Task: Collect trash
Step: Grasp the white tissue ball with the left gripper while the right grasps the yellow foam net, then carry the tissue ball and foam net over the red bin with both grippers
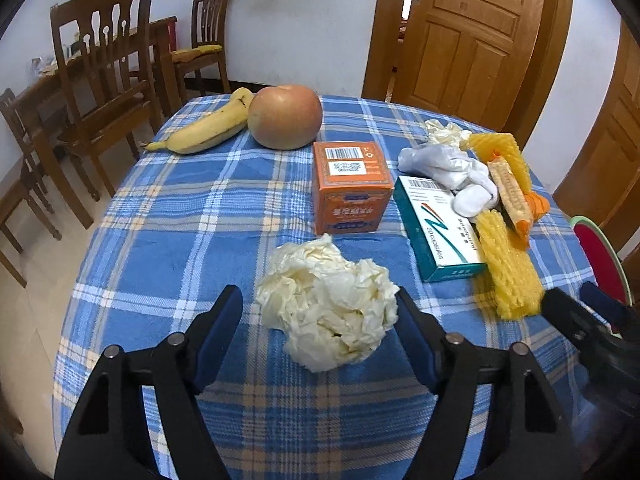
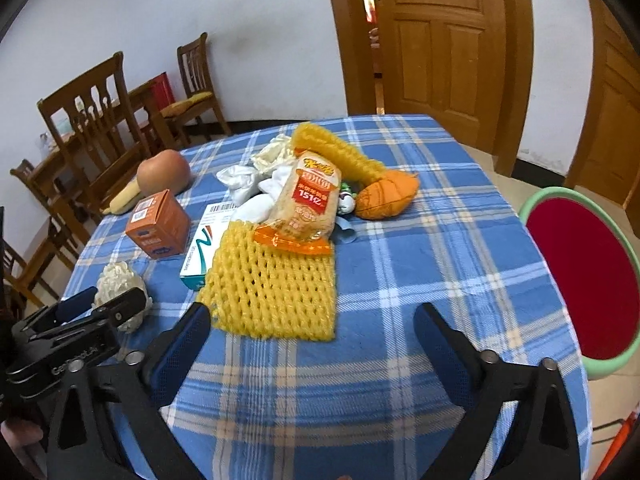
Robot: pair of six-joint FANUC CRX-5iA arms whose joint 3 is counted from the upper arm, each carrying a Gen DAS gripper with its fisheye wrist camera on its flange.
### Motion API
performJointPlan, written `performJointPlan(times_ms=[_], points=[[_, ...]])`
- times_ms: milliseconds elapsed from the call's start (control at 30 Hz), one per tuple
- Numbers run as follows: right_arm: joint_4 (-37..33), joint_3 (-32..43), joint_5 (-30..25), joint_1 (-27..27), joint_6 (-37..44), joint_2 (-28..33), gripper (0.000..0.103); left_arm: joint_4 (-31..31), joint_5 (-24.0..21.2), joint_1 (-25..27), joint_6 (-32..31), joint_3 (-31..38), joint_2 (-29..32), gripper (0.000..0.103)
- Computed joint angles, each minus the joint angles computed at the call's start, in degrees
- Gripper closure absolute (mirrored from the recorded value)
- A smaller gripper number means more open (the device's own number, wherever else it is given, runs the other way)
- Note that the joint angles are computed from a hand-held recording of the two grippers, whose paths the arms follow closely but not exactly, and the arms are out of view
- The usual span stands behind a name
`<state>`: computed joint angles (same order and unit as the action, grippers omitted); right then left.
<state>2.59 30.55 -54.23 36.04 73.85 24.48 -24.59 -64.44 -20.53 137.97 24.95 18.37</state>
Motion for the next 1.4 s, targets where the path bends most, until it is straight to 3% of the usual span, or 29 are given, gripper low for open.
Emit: performJointPlan(times_ms=[33, 100, 200, 300, 500, 567, 933, 1400], points=[[-0.4, 0.6, -0.4, 0.0, 0.4, 0.5, 0.014, 0.6, 0.9, 0.2, -0.4, -0.6, -0.3, 0.036], [-2.9, 2.6, -2.3, -0.5, 2.0, 1.7, 0.032, 1.2, 1.7, 0.3, -0.8, -1.0, -0.5, 0.04], [-7.0, 5.7, -5.4, -1.6, 3.2, 3.2, 0.046, 0.9, 2.2, -0.1, -0.6, -1.1, -0.7, 0.045], [-7.9, 5.1, -5.0, -1.9, 3.2, 3.0, 0.06, 1.8, 3.9, 0.2, -0.9, -2.1, -1.5, 0.058], [-12.4, 4.7, -5.1, -3.4, 3.7, 2.0, 0.086, 1.9, 4.3, 0.0, -0.6, -2.5, -2.0, 0.06], [-12.0, 3.2, -3.9, -3.3, 4.0, 0.9, 0.09, 1.9, 4.3, -0.2, -0.6, -2.6, -2.1, 0.06], [-16.0, -3.7, -1.2, -3.3, 8.2, -6.1, 0.092, 0.9, 4.6, -1.9, -1.0, -2.7, -3.7, 0.061], [-10.7, -15.0, 8.5, -4.6, 1.5, -16.0, 0.092, 0.3, 5.4, -6.0, -5.5, 1.8, -3.0, 0.061]])
